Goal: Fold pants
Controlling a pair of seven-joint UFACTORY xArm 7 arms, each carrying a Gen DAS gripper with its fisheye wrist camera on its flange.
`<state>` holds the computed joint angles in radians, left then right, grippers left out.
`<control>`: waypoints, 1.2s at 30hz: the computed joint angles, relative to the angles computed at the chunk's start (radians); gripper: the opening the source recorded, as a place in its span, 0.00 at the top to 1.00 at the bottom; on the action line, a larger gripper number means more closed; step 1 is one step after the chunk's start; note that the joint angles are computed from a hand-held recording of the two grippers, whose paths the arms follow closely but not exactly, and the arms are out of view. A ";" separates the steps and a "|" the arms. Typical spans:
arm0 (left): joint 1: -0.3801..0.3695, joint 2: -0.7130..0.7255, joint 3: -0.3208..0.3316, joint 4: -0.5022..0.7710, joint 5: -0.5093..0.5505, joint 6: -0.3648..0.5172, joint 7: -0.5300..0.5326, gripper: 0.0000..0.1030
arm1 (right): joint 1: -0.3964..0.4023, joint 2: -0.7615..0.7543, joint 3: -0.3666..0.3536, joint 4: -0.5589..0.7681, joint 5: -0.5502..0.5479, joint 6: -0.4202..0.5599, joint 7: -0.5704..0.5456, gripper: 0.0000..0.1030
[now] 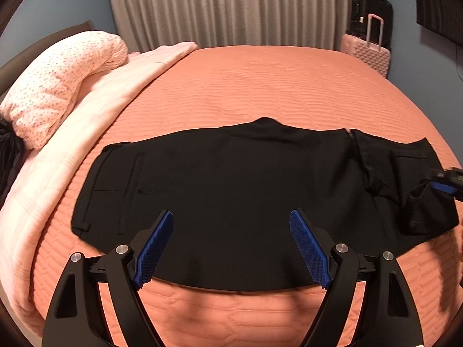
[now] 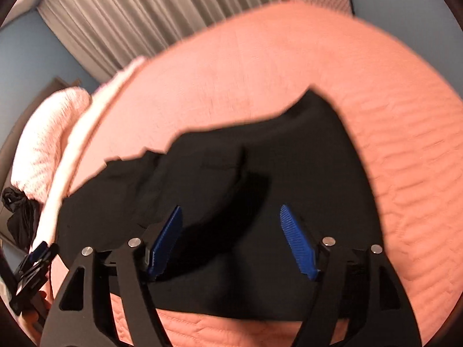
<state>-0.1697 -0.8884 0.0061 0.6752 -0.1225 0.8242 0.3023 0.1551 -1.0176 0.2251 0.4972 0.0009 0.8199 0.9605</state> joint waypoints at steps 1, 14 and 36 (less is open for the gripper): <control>-0.006 -0.007 -0.004 -0.001 -0.008 0.007 -0.006 0.22 | 0.006 0.043 -0.017 0.009 0.005 -0.019 -0.027 0.55; 0.010 -0.033 0.010 -0.001 0.003 0.039 -0.010 0.22 | -0.008 0.322 0.049 0.207 -0.097 -0.035 -0.104 0.55; 0.066 -0.032 0.044 -0.005 0.009 0.042 0.010 0.22 | 0.193 0.405 -0.113 0.319 -0.022 0.085 -0.603 0.73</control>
